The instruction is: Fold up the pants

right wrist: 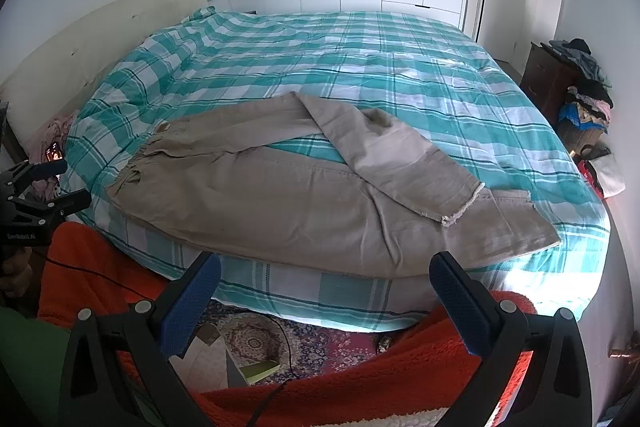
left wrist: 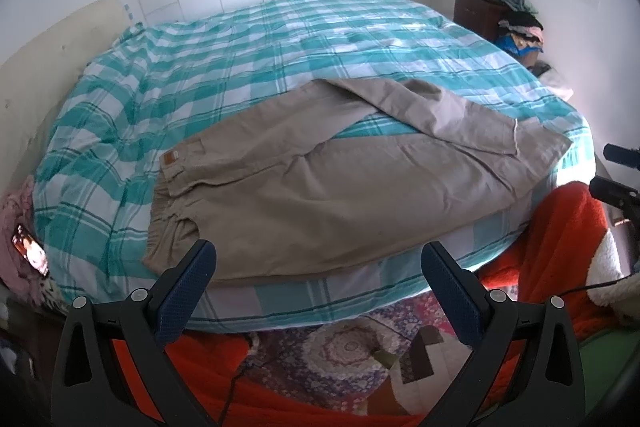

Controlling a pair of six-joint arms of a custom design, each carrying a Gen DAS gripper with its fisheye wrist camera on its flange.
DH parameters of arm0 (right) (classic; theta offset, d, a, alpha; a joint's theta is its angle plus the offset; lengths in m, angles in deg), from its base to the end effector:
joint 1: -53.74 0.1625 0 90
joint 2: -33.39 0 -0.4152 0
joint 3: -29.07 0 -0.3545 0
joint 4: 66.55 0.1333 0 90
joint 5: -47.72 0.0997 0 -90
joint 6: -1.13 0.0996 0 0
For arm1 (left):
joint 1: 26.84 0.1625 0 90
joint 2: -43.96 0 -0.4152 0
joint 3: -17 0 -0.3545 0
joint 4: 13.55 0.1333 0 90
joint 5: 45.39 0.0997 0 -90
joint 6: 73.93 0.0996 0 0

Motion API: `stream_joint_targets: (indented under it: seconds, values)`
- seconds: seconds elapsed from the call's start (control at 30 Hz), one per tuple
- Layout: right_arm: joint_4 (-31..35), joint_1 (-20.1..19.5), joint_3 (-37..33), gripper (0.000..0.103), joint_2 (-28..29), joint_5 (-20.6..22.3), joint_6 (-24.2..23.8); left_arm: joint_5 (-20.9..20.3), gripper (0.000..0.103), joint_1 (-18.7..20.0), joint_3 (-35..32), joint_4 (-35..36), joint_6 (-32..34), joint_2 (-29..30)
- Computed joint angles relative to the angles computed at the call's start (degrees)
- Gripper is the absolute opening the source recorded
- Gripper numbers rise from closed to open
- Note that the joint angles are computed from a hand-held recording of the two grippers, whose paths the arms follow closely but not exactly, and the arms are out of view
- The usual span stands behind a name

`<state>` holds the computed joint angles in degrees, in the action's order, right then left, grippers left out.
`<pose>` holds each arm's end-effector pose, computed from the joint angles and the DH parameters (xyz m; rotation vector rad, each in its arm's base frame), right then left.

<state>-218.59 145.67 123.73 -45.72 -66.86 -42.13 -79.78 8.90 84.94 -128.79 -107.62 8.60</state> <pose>0.1105 -0.5509 0.4851 0.7031 -2.2644 0.7673 -0.4659 -0.6007 0.1434 0.4788 2.2102 -0.7233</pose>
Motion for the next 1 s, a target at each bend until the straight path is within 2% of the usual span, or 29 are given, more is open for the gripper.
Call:
stream_joint_targets:
  seconds: [0.33,0.6,1.0]
  values:
    - [-0.76,-0.29,0.52,0.103,-0.20,0.97,0.40,-0.37,0.102,0.14,0.23,-1.27,0.58,0.01]
    - [-0.03,-0.82,0.19,0.103,-0.26,2.59,3.52,-0.49,0.102,0.16,-0.17,-0.87,0.15,0.29]
    - [1.00,-0.89,-0.34,0.103,0.12,2.34,4.00,-1.15,0.102,0.51,-0.31,-1.13,0.56,0.36]
